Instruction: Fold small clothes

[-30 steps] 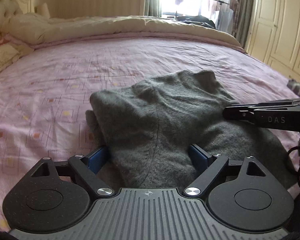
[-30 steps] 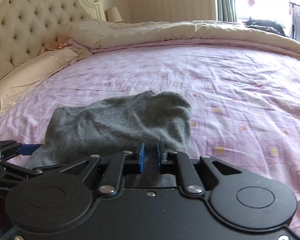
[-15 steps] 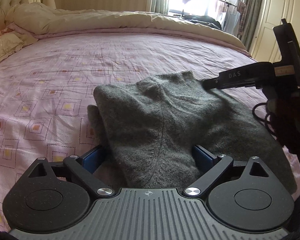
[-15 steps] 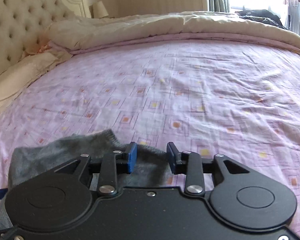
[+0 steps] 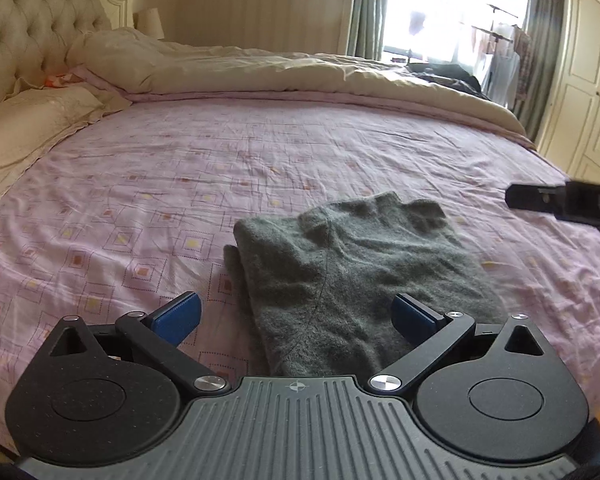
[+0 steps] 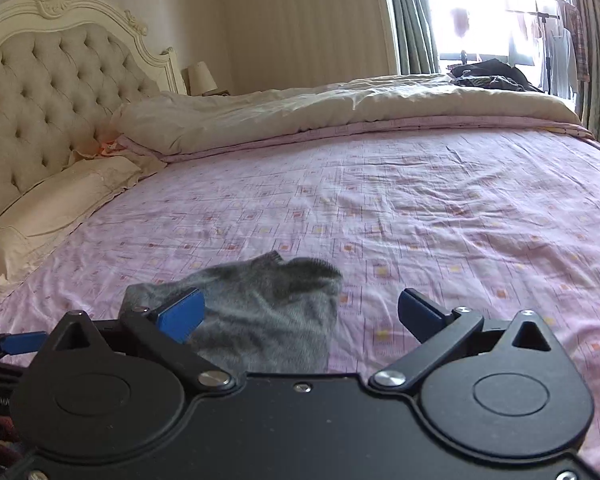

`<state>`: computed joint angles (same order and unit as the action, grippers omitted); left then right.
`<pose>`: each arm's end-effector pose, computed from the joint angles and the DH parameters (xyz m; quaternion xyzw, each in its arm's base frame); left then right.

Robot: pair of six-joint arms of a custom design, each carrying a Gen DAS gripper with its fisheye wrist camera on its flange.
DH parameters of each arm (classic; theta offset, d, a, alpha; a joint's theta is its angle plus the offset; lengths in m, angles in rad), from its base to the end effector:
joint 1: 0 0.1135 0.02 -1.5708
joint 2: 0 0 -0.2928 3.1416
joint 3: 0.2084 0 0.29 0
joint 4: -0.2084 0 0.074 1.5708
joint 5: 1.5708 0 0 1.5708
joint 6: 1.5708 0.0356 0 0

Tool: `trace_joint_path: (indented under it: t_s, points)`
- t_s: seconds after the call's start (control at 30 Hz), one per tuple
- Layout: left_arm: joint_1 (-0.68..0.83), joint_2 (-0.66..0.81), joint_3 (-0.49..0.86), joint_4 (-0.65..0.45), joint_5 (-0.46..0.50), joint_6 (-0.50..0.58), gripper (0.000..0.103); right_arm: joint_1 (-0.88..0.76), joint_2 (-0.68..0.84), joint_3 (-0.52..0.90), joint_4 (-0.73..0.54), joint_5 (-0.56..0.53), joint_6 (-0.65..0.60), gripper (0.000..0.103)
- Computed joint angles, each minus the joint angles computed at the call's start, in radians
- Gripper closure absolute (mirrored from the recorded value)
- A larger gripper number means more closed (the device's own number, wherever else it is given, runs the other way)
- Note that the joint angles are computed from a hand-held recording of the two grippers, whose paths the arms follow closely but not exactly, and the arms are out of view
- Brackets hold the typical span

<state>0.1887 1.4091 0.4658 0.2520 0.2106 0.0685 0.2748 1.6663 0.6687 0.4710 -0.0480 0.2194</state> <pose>0.2684 0.0437 0.1387 -0.0094 0.9009 -0.0400 0.4321 0.3334 0.0958 0.1441 -0.0360 0.8659 0.1421 0.4783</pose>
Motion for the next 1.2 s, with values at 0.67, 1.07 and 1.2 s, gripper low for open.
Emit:
trace_joint_path:
  t_s: [0.67, 1.07, 1.2]
  points:
    - [-0.218, -0.305, -0.043, -0.306, -0.367, -0.073, 0.001, 0.09, -0.265, -0.163, -0.231, 0.166, 0.131, 0.0]
    - [-0.221, -0.309, -0.009, -0.449, -0.301, -0.112, 0.001, 0.113, -0.308, -0.151, -0.34, 0.131, 0.091, 0.0]
    - [-0.218, -0.306, 0.012, -0.497, -0.281, -0.124, 0.001, 0.127, -0.32, -0.131, -0.386, 0.15, 0.07, 0.0]
